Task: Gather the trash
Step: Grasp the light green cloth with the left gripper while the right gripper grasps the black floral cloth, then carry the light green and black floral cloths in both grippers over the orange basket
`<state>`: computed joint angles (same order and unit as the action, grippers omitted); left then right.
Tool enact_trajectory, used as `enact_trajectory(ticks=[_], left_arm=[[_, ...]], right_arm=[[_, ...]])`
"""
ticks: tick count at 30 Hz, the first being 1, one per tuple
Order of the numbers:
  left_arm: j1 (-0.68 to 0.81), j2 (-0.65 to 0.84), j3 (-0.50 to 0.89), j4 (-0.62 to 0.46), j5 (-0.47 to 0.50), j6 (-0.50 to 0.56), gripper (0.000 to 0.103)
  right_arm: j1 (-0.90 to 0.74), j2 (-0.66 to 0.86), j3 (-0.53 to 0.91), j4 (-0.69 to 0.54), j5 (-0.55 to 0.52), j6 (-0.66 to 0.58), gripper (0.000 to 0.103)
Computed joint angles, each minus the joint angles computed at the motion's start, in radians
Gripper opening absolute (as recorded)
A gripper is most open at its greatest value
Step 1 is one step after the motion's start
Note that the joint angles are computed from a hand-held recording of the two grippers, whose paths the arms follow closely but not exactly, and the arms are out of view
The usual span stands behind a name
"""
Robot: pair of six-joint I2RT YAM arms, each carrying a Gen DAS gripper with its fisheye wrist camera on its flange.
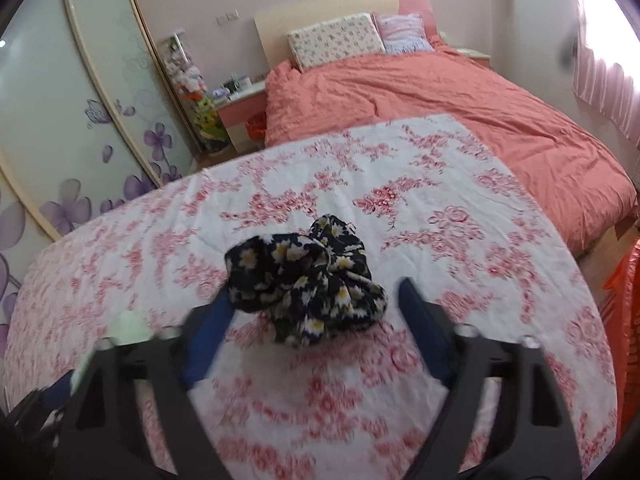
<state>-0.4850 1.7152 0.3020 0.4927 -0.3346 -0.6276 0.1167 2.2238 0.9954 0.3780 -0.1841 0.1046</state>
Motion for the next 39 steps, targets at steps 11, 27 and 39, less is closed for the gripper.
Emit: enact_trajectory(ticks=[11, 27, 39], left_arm=[[-0.04, 0.1, 0.098, -0.025, -0.032, -0.016, 0.079], [-0.027, 0.149, 0.125, -0.037, -0.065, -0.051, 0.019], [-0.097, 0.022, 0.083, -0.066, -0.116, -0.062, 0.013]], right_arm=[[-0.077, -0.066, -0.12, 0.04, -0.039, -0.067, 0.016], [-0.135, -0.144, -0.255, 0.107, -0.068, -0.148, 0.016], [-0.196, -0.277, -0.389, 0.138, -0.113, -0.192, 0.016]])
